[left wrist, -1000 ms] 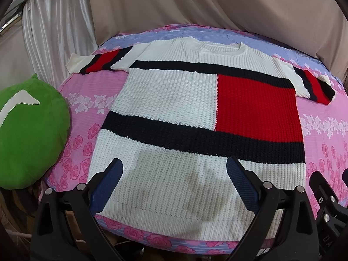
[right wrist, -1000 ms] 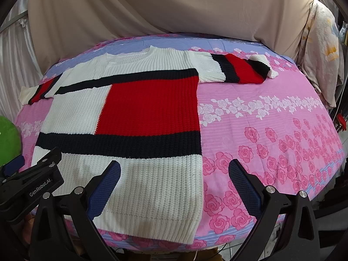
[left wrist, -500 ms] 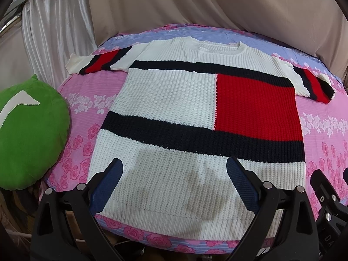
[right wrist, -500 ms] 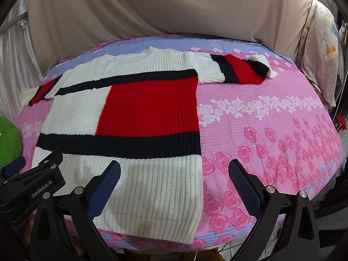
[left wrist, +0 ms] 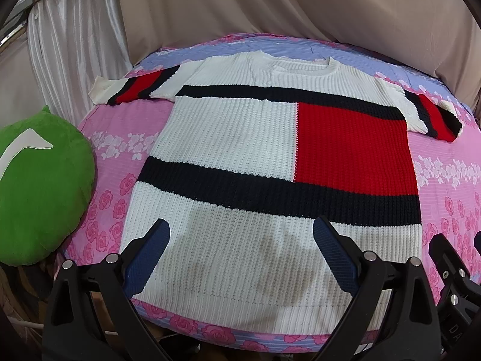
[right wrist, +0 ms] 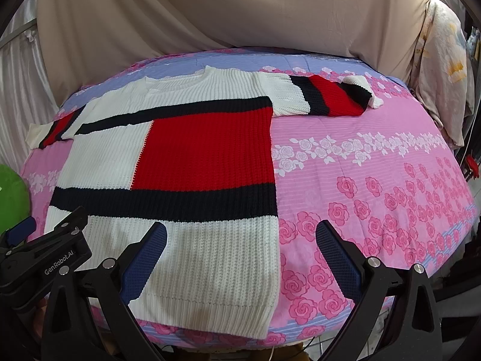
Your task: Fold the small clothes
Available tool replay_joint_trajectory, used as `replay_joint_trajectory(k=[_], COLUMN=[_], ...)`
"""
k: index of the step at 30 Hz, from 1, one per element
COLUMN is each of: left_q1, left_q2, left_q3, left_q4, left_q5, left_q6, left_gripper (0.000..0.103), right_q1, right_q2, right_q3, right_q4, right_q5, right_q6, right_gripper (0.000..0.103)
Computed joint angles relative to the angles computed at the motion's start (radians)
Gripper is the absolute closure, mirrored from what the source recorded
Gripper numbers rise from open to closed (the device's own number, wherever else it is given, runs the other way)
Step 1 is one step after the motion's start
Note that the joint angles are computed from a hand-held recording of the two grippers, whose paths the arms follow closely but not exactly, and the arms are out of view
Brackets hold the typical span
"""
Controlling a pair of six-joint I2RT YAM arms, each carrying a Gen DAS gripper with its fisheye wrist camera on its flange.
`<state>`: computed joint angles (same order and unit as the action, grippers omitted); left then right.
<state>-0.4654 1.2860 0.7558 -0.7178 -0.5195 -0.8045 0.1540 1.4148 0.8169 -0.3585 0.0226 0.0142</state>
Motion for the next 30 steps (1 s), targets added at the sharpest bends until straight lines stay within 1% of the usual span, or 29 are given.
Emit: replay_joint_trajectory(k=[9, 16, 20, 22, 24, 26, 28, 30], left_q1=[0.000, 0.016, 0.059, 0.090, 0.111, 0.130, 0.147, 0.168], left_q2=[0.007, 0.046, 0.048, 0.045, 0.041, 0.043, 0.046, 0.046], left_q3=[0.004, 0.020, 0.016, 0.018, 0.020, 0.030, 0.038, 0.041], left_q4=[0.002, 0.023, 0.045, 0.056, 0.068, 0.078, 0.090, 0.112], left_q5=[0.000, 0.012, 0.069, 0.096, 0.109, 0.108, 0.110, 0.128], left_q6=[0.001, 0.017, 0.025, 0.026, 0.029, 0.036, 0.045, 0.060], left_gripper=[0.009, 0.009, 0.008, 0.008, 0.008, 0.008, 0.008, 0.008], right_q1=[-0.002, -0.001, -0.008, -0.028, -0.079, -0.163, -0.262, -0.366], right_q2=[0.005, 0.018, 0.066, 0.093, 0.128, 0.181, 0.273, 0.414], right_q3=[0.003, 0.010, 0.044, 0.059, 0.076, 0.108, 0.192, 0.351], right_q4=[0.001, 0.003, 0.000, 0.013, 0.044, 0.084, 0.097, 0.074], right_q5=[-0.002, -0.003, -0.016, -0.046, -0.100, -0.171, -0.253, -0.328], right_q6=[-0.001, 0.000, 0.002, -0.008, -0.035, -0.058, -0.073, -0.062], right_gripper=[0.005, 0.005, 0.005, 0.005, 0.005, 0.005, 0.005, 0.005])
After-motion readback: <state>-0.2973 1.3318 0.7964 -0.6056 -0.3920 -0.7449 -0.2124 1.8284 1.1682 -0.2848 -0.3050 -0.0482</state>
